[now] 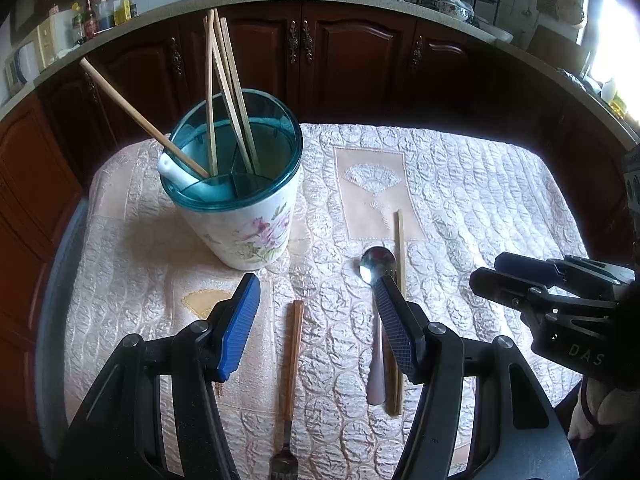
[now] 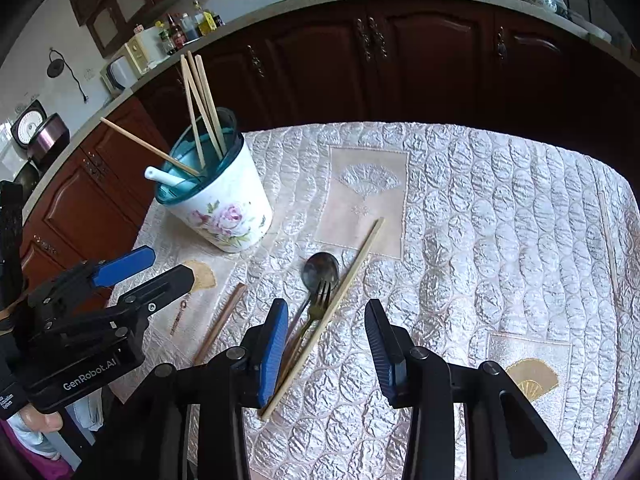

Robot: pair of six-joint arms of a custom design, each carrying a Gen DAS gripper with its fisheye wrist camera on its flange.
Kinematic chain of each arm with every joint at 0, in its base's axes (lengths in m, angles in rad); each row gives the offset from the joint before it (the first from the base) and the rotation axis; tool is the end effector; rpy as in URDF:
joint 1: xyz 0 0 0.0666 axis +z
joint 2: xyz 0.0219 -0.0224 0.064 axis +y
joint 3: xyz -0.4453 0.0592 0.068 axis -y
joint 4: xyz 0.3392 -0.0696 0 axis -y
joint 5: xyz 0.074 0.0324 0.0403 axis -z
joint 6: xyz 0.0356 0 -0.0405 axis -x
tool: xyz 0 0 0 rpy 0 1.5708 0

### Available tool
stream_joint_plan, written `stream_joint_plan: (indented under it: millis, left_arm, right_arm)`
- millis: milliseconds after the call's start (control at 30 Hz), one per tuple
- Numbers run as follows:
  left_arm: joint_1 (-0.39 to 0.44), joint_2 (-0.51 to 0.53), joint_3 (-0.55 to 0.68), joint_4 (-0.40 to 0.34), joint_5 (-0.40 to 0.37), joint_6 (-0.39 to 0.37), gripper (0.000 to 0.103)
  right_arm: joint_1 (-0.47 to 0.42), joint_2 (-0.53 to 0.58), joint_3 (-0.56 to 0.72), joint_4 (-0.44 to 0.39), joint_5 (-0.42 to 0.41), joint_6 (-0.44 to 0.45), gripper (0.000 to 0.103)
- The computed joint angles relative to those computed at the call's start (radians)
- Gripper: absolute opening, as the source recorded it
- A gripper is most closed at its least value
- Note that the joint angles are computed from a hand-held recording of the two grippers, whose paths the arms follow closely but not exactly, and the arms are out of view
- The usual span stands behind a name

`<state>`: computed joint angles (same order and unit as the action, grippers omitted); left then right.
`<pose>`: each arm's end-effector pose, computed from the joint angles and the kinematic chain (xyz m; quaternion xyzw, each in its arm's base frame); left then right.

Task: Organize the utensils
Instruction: 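Withdraw both tools from the holder back toward the remaining utensils, then move the left tool over the brown-handled fork while the right tool approaches a chopstick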

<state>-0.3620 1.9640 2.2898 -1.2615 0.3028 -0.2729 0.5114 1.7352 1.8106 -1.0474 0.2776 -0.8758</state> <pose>0.5952 -0.2372 0.5374 0.3379 0.8775 -0.1569 0.3020 0.4941 0.2657 0.4948 0.2116 0.9233 0.0851 0.3091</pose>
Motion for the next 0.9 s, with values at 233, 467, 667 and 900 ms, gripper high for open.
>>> stream_joint_plan:
  millis: [233, 467, 667, 900]
  left_arm:
    - [0.003, 0.014, 0.009, -0.006, -0.010, 0.009, 0.060]
    - [0.009, 0.038, 0.031, -0.031, -0.018, 0.012, 0.060]
    - [0.012, 0.052, 0.041, -0.048, -0.022, 0.007, 0.060]
    - [0.036, 0.086, 0.086, -0.103, -0.010, -0.023, 0.060]
  right_arm:
    - [-0.012, 0.001, -0.015, 0.004, -0.017, -0.002, 0.038]
    - [-0.026, 0.010, -0.026, 0.012, -0.036, 0.006, 0.039]
    - [-0.037, 0.008, -0.054, 0.034, -0.058, 0.006, 0.039]
    - [-0.086, -0.021, -0.168, 0.164, -0.147, -0.056, 0.039]
